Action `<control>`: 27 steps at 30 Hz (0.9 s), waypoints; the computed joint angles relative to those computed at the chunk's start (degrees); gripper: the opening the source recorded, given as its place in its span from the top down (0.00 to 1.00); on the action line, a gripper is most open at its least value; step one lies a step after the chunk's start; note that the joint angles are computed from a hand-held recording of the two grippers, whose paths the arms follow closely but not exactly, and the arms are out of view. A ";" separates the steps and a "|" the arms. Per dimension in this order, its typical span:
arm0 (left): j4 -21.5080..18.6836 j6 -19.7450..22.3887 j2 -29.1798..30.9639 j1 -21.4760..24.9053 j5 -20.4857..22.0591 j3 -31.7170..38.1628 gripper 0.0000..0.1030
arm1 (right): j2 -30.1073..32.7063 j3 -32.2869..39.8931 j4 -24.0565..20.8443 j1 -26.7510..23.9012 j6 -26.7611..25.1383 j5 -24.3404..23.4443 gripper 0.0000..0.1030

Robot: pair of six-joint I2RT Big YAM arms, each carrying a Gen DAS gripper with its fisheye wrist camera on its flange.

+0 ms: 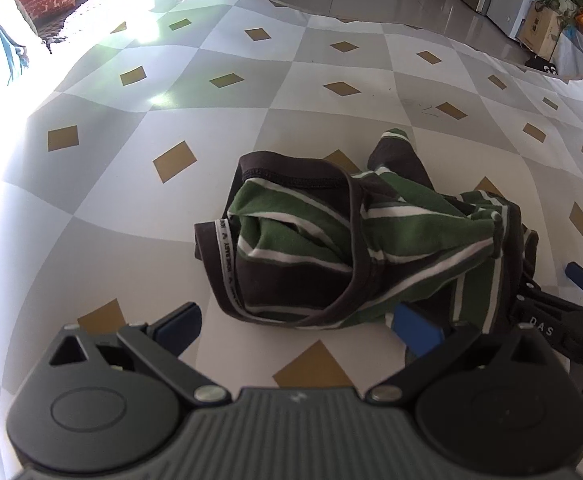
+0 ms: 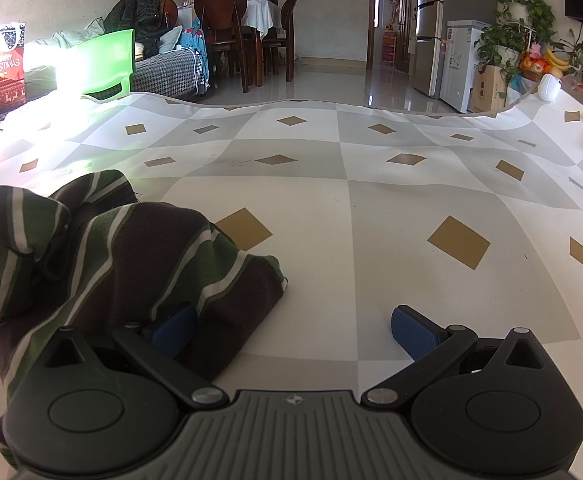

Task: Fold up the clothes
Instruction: 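Move the open left gripper closer to the striped shirt's waistband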

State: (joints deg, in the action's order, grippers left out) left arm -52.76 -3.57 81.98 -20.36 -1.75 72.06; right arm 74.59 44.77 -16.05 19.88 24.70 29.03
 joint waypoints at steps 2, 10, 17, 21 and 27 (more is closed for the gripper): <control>2.28 2.49 -1.76 -1.24 -1.43 -1.60 0.00 | 0.00 0.01 -0.01 -0.01 -0.01 -0.01 0.00; 5.37 2.39 -7.10 -2.77 -5.87 -6.22 0.00 | -0.01 0.00 -0.01 0.00 0.00 0.00 0.00; 6.27 0.42 -7.02 -1.07 -4.46 -4.71 0.00 | -0.03 0.00 -0.03 0.00 0.00 0.00 0.00; 4.62 -1.35 -5.48 0.83 -3.03 -3.23 0.00 | -0.03 0.00 -0.03 0.00 0.00 0.00 0.00; 3.61 -3.04 -1.86 2.29 -1.74 -1.44 0.00 | -0.03 0.00 -0.03 0.00 0.00 0.00 0.00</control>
